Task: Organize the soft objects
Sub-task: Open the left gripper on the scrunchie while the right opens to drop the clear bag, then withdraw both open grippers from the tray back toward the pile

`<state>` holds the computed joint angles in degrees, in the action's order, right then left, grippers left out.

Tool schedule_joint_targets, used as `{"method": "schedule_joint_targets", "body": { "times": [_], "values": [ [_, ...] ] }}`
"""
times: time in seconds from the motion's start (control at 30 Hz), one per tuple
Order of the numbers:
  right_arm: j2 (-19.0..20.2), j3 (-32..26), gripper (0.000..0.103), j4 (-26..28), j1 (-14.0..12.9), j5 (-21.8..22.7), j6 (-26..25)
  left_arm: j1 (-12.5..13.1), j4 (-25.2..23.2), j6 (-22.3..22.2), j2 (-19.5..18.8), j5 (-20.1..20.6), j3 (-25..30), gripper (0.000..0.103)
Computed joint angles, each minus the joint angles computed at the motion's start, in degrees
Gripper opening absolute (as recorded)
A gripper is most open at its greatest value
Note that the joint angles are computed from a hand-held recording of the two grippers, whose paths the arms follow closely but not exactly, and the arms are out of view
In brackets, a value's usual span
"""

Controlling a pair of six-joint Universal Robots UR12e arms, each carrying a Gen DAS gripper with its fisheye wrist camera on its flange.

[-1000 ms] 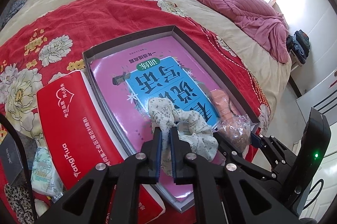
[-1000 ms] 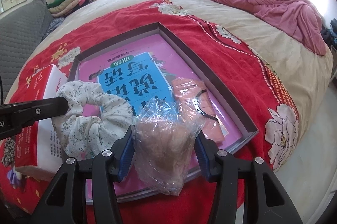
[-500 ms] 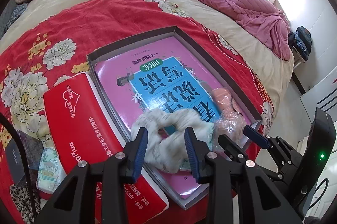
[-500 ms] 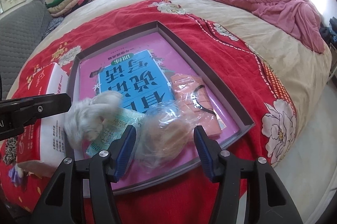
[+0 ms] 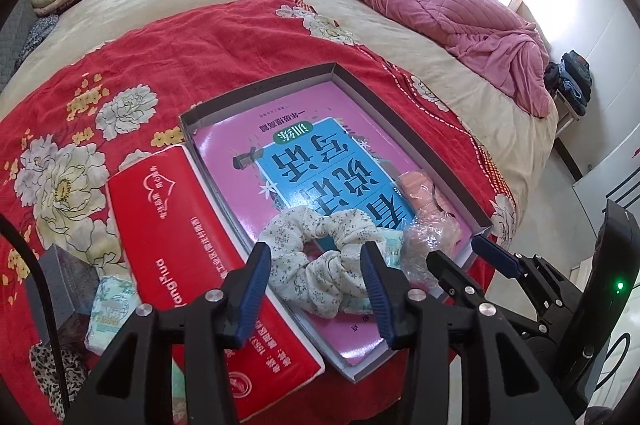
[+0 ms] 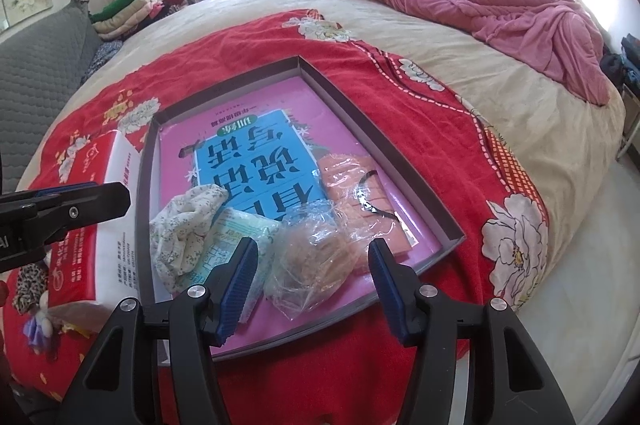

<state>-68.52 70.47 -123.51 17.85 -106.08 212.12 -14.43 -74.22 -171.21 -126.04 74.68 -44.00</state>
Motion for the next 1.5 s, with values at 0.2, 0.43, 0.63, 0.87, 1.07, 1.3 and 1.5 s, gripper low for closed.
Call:
{"method": "schedule_joint_targets", "body": {
  "times": [0.2, 0.43, 0.63, 0.87, 1.07, 1.3, 1.5],
  "values": [
    [-0.4, -0.2, 0.068, 0.2, 0.5, -1.0, 0.5, 0.2, 1.3, -0.2, 1.3, 0.3, -1.6, 0.05],
    [-0.7, -0.7, 0.07, 0.9, 1.2, -2.9, 0.3, 0.4, 3.0, -0.3, 3.1, 0.8, -4.0, 0.056],
    [-0.9, -1.5, 0.072, 1.7, 2.2, -4.9, -0.3, 0.6, 4.4, -0.1, 4.8, 1.3, -6.4, 0.064],
    [-1.2, -2.2, 0.073, 1.9, 3.3, -8.1, -0.6, 0.9, 6.2, -0.3, 6.6, 2.3, -8.9, 0.068],
    [-1.5, -2.8, 0.073, 2.7, 4.0, -10.2, -0.7, 1.1, 7.7, -0.4, 8.1, 2.7, -10.7, 0.074],
    [-1.9, -3.0, 0.073, 1.7, 4.9, -11.8, -1.4, 1.6, 9.5, -0.6, 10.0, 3.1, -13.3, 0.074],
    [-2.2, -3.0, 0.073, 0.7, 5.8, -11.7, -2.4, 2.5, 11.1, -1.3, 12.0, 2.4, -16.2, 0.074]
  ]
}}
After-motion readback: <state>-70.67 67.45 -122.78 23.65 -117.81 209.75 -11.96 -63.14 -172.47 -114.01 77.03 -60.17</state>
